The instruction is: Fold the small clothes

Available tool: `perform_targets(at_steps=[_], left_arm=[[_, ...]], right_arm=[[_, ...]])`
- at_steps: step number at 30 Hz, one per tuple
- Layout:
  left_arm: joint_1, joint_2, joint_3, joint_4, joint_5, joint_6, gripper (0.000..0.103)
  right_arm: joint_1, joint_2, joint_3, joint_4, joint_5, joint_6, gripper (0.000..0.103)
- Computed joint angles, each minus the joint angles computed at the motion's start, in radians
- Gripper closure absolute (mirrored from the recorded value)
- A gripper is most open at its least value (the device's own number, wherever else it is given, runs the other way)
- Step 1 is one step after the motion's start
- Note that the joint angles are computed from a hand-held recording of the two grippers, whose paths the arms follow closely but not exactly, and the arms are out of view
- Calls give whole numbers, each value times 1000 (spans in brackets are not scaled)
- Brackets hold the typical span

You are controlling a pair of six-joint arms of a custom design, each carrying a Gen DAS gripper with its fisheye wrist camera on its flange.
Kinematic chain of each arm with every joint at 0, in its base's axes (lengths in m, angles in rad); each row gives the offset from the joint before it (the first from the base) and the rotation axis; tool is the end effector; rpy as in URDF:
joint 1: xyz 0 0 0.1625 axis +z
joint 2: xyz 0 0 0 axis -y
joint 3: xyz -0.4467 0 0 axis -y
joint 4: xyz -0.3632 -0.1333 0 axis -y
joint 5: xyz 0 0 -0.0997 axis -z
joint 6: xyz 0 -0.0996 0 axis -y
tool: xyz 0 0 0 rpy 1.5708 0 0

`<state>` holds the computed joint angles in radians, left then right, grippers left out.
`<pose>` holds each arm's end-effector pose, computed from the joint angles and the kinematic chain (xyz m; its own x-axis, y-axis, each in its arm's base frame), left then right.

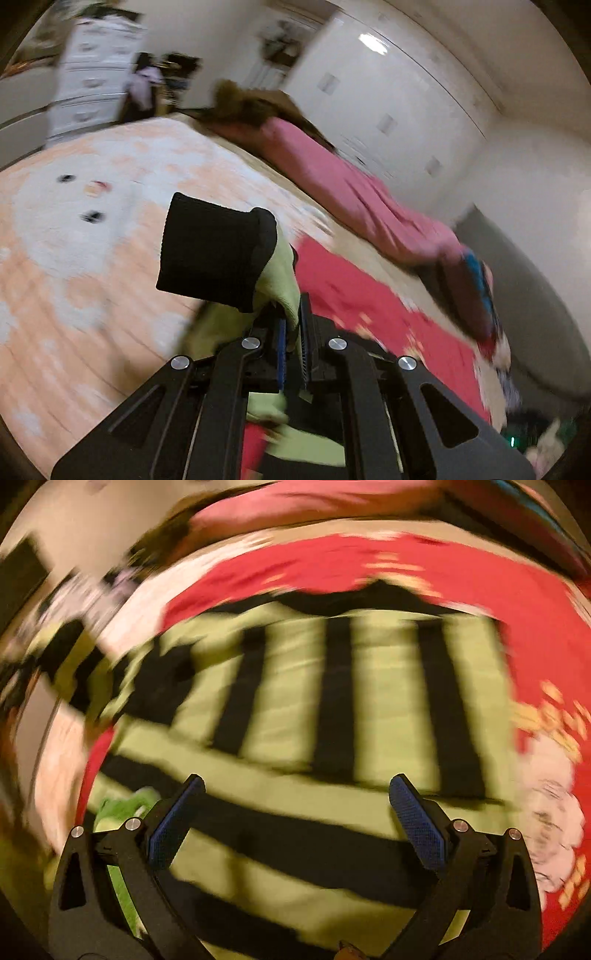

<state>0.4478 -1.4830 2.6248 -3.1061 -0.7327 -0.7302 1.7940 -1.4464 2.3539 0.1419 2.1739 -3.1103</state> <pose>-0.1877 -0.3202 0.2539 -0.9625 0.0905 -0.2558 0.2557 0.6178 -0.7436 0.1266 -0.2107 0.1988 -0.8713 0.1196 0.4760 -0.1648 0.8423 -0.5132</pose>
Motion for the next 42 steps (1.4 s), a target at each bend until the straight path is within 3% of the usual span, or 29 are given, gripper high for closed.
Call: perform_targets(at_steps=[5,7,8,9,12,15,17,21,26,28,31,34,35,36,37,40,41,42], left_arm=[[-62,276,-15,-87,-184,-31,95],[-53,394,-56,-85,-306,-26,77],[-46,431,-63,-90,-338,-19,51],[-45,466,-72,-86,-364,-14,36],[-49,499,-83,-21,-414,-3,34],[-32,423,-32,-38,-471,-13,33],[-51,341,7,-16,-460,-48,33],[-51,149,11,166,-379,-96,33],[-59,-69,4,483,-161,-231,33],[-47,-137,6,589,-122,-284,33],[-24,-170,8,607,-111,-304,29],[-8,-158,9,566,-112,-285,25],[-1,-149,14,536,-122,-272,25],[2,-138,18,514,-128,-265,25],[3,-134,18,510,-129,-264,25],[2,-124,28,476,-139,-254,24],[4,-118,30,465,-141,-249,24],[5,-112,31,455,-144,-244,24]], right_arm=[[-161,-207,35,13,-35,-51,9],[-235,-285,45,32,-83,-77,9],[-264,-311,49,37,-108,-86,9],[-300,-343,54,45,-134,-94,9],[-342,-389,57,62,-155,-112,9],[-321,-390,59,53,-139,-123,9],[-269,-357,59,41,-119,-118,9],[-138,-226,39,7,-63,-94,9],[148,35,-52,-25,19,-57,9],[232,135,-96,-46,42,-76,9],[345,308,-182,-66,106,-107,9],[371,445,-275,-70,166,-118,9],[366,476,-298,-67,181,-112,12],[358,492,-310,-69,192,-117,37],[334,499,-322,-59,180,-127,53],[252,402,-283,-41,52,-97,77],[233,360,-258,-54,8,-102,96],[204,284,-222,-64,-49,-107,96]])
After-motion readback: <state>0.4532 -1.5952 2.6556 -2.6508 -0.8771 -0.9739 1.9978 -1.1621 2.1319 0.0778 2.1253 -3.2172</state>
